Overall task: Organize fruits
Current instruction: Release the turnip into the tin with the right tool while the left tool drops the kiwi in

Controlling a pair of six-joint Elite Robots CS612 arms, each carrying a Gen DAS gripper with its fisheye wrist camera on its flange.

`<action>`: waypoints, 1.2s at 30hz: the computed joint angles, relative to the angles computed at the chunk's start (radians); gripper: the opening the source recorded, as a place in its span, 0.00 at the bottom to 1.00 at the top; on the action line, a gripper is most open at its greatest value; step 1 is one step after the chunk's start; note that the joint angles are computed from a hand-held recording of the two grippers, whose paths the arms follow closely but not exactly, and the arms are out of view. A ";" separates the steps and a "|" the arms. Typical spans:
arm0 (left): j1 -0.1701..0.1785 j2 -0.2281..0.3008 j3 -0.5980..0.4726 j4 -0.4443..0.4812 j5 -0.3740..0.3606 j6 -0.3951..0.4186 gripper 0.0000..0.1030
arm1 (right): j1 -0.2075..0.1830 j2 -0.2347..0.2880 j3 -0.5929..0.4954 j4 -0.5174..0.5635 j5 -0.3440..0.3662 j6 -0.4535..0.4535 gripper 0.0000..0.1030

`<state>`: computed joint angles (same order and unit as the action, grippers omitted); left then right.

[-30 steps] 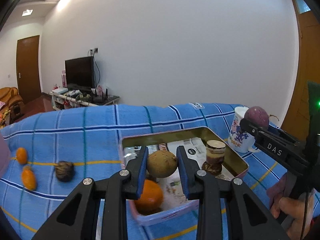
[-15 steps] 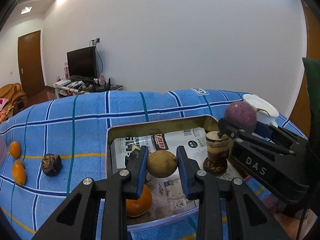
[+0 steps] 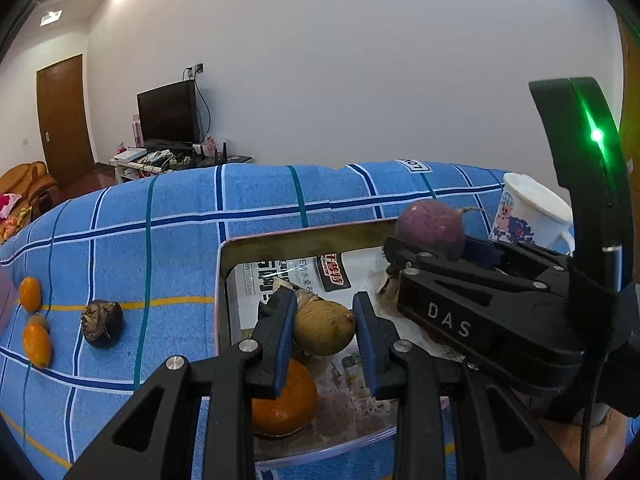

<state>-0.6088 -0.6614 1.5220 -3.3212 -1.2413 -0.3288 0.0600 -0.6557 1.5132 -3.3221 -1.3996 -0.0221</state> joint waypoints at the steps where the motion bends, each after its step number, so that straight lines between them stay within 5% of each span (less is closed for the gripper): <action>1: 0.000 -0.001 -0.001 0.006 0.001 0.001 0.30 | 0.000 -0.001 0.001 0.001 0.001 -0.005 0.51; 8: 0.000 0.002 -0.007 0.027 0.002 -0.009 0.30 | 0.002 -0.001 0.002 0.004 0.021 -0.032 0.56; 12: 0.000 0.003 -0.011 0.033 0.001 -0.009 0.30 | 0.001 0.001 0.005 -0.022 0.055 -0.032 0.90; 14: 0.001 0.004 -0.012 0.037 0.002 -0.012 0.30 | 0.001 -0.001 0.014 -0.060 0.063 -0.033 0.96; 23: -0.002 0.006 -0.022 0.064 0.030 -0.029 0.30 | -0.015 -0.001 0.037 -0.188 0.070 0.089 0.97; 25: -0.004 0.006 -0.022 0.067 0.042 -0.031 0.35 | -0.018 -0.003 0.044 -0.215 0.058 0.113 0.99; 27: -0.008 0.006 -0.019 0.056 0.064 -0.034 0.62 | -0.018 -0.003 0.050 -0.247 0.034 0.134 1.00; 29: -0.014 0.006 -0.008 0.017 0.091 -0.030 0.77 | -0.019 -0.004 0.056 -0.270 0.028 0.148 1.00; 36: -0.023 0.006 0.003 -0.043 0.140 -0.029 0.82 | -0.017 -0.011 0.072 -0.314 -0.029 0.171 1.00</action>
